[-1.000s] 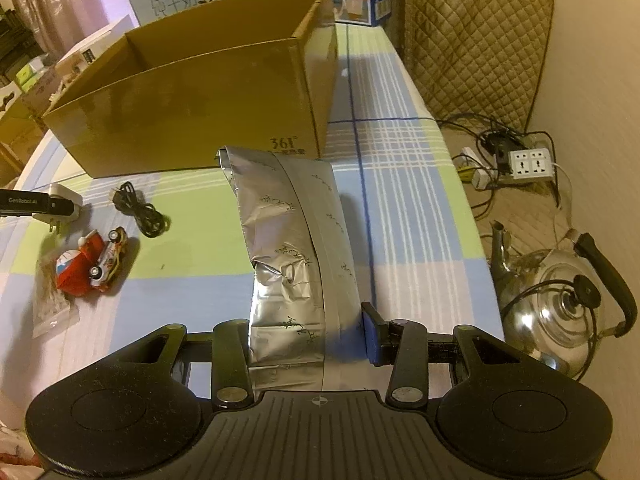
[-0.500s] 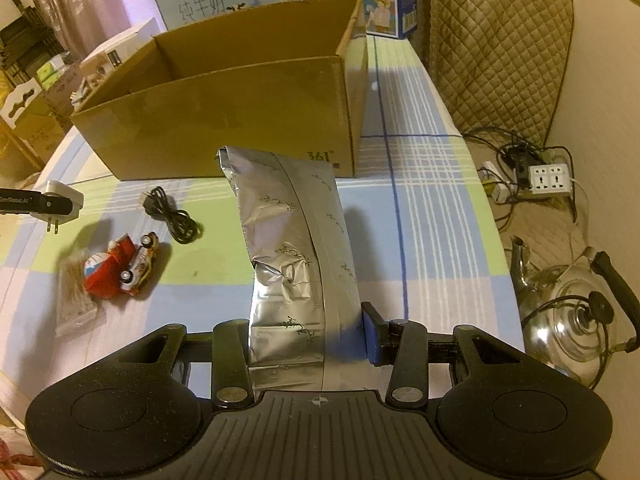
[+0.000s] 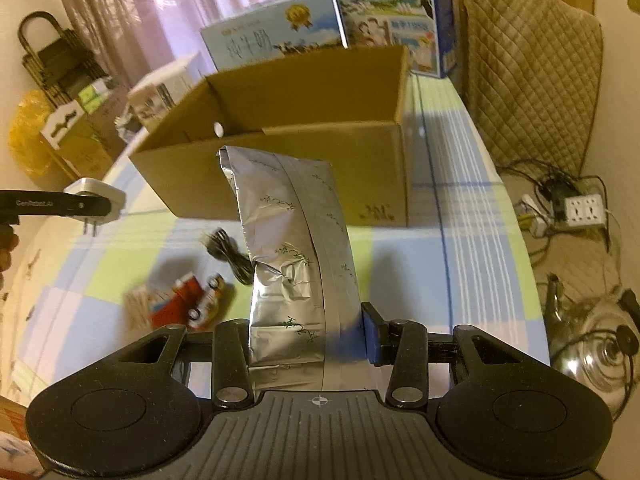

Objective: Organize objects
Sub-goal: 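Carry the foil bag and white adapter into the cardboard box with both grippers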

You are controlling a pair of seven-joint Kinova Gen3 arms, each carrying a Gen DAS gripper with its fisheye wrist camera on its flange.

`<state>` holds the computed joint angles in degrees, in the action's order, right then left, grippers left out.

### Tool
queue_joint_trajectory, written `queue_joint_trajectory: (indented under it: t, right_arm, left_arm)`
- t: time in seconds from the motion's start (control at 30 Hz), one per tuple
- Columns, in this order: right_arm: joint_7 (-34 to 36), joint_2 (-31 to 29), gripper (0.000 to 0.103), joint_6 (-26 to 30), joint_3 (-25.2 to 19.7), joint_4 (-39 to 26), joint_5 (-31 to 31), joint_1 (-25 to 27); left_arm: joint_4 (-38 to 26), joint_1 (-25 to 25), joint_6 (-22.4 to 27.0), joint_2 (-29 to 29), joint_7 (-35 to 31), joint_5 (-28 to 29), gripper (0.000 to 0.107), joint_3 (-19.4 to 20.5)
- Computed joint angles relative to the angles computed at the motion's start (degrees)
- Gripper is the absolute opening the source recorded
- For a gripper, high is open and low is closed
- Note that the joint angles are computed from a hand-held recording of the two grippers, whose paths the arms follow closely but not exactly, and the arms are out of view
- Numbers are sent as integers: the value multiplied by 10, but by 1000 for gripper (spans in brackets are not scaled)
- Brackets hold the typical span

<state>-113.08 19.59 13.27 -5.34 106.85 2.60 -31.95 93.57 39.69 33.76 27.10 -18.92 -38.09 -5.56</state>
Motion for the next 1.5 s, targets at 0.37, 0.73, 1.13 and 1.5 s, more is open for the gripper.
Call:
queue_joint_trajectory:
  t: [0.37,0.73,1.13,1.5]
  right_arm:
    - [106,0,39,-15,-95,-32,-77,106]
    - [188,28,39,-5,-115,-98,-113,145]
    - [254,103,39,52,-97,-242,-118,141]
    - [226,199,39,176,-28,-405,-94,90]
  left_arm:
    - [-65,11,16,16,-19,-21,62,-1]
    - [-136,11,20,49,-54,-16,62,-11]
    - [-254,-23,32,116,-146,44,62,-10]
    - [-405,-70,93,202,-270,140,62,7]
